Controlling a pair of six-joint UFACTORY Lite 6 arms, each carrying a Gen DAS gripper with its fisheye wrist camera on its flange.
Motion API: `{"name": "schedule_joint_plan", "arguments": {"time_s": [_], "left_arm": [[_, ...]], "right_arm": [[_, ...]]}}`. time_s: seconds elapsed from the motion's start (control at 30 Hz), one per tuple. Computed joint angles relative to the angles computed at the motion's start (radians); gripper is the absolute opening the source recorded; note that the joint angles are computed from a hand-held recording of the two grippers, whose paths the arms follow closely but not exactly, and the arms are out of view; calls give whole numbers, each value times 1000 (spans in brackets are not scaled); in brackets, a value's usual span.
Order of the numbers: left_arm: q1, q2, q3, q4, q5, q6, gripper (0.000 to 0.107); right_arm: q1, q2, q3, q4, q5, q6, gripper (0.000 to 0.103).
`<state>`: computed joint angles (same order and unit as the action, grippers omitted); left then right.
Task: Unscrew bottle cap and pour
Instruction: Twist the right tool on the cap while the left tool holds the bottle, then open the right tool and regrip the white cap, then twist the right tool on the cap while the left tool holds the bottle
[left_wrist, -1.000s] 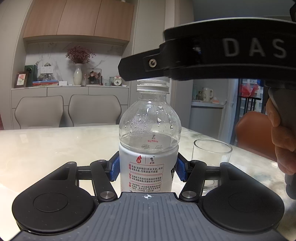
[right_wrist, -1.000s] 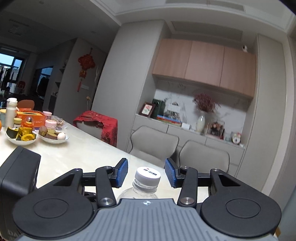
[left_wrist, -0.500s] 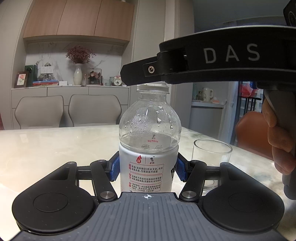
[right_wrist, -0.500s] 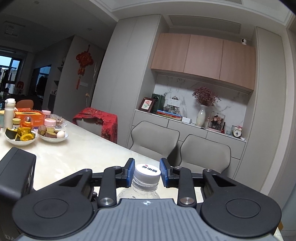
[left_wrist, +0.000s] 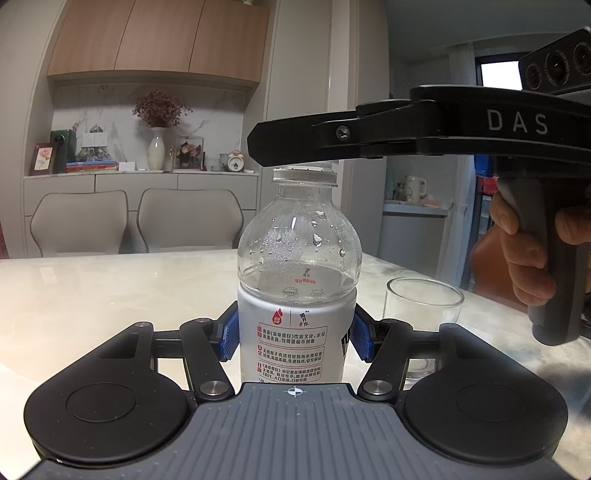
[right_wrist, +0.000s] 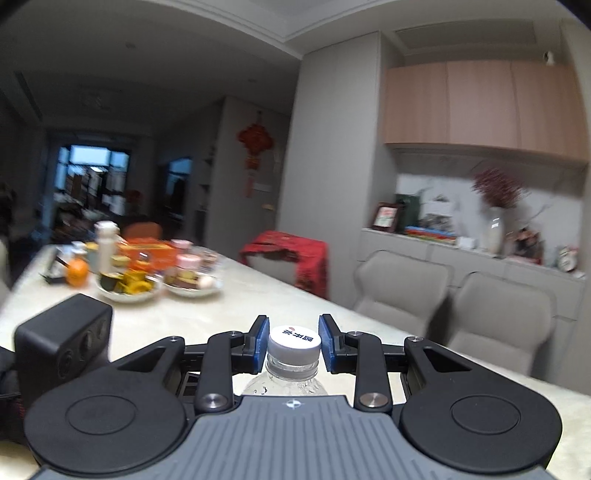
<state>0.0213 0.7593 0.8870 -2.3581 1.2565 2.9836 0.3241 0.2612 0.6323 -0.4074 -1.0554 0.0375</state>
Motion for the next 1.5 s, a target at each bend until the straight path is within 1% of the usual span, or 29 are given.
{"name": "schedule_joint_plan", "arguments": {"time_s": [0.13, 0.2, 0.33, 0.37, 0.4, 0.43, 0.47, 0.53, 0.63, 0.73, 0.8, 0.87, 1.03, 1.07, 1.1, 1.23, 1.5], "left_arm": [[0, -1, -8, 0, 7, 10, 58], [-3, -2, -12, -5, 9, 13, 58], [-3, -3, -16, -6, 10, 11, 58], [-3, -4, -17, -7, 10, 12, 58], [-2, -6, -20, -6, 11, 12, 58], [-2, -7, -22, -6, 12, 12, 58], [-1, -8, -23, -5, 12, 11, 58], [-4, -8, -23, -8, 11, 11, 58], [-3, -11, -27, -11, 11, 9, 58], [-2, -15, -30, -11, 9, 10, 58], [0, -17, -33, -8, 10, 9, 58], [3, -18, -33, -5, 8, 8, 58], [10, -18, -24, 8, 2, 0, 58], [11, -18, -24, 8, 2, 0, 59], [12, -19, -25, 9, 3, 1, 58], [13, -18, -26, 9, 3, 2, 58], [16, -18, -39, 11, 13, 13, 58]], "right_arm": [[-82, 18, 39, -179, -12, 67, 32], [-88, 11, 48, -205, 5, 69, 32], [-21, -38, 23, -92, 66, -48, 33], [-1, -51, 10, -49, 70, -87, 33], [18, -63, -7, -3, 58, -127, 39], [41, -52, -14, 37, 39, -156, 50], [65, -63, -35, 81, 18, -178, 51], [115, -81, -70, 173, -13, -222, 54], [261, -68, -88, 480, -67, -359, 54], [424, -10, -53, 794, -125, -440, 52], [490, 36, -13, 935, -148, -479, 52], [534, 90, 29, 1038, -182, -512, 52], [555, 141, 88, 1108, -166, -482, 48], [554, 146, 96, 1114, -162, -474, 45], [554, 151, 103, 1121, -158, -466, 38], [544, 157, 104, 1116, -147, -442, 33], [534, 138, 83, 1086, -136, -432, 32]]}}
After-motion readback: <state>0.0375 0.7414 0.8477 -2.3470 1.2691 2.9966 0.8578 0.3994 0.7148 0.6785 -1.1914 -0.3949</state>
